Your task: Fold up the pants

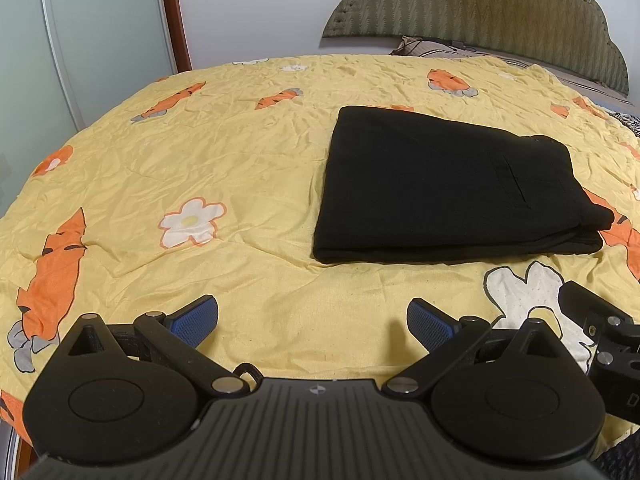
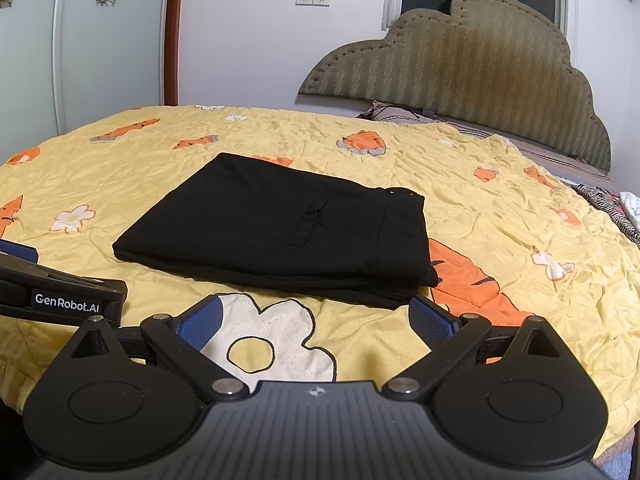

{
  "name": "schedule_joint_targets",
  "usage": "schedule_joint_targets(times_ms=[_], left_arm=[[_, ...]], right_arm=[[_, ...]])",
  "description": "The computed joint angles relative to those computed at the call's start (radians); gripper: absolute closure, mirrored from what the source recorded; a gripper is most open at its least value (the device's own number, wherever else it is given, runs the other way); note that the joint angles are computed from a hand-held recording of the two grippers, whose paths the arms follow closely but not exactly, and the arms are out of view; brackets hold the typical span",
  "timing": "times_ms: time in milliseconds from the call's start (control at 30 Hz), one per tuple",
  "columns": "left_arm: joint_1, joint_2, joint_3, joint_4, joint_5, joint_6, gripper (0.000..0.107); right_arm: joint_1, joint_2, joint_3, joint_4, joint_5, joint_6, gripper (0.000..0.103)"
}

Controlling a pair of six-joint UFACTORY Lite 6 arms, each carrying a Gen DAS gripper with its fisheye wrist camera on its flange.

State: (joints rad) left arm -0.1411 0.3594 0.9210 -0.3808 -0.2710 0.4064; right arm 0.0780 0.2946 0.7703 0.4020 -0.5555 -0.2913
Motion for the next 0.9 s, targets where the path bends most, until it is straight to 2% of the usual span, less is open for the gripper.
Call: schedule_joint_targets(times_ms=[900], left_arm=[[-0.002, 0.008, 0.008, -0.025, -0.004, 0.03, 0.005]], right_arm=[[0.002, 0.001, 0.005, 0.007, 0.004, -0.006, 0.003]])
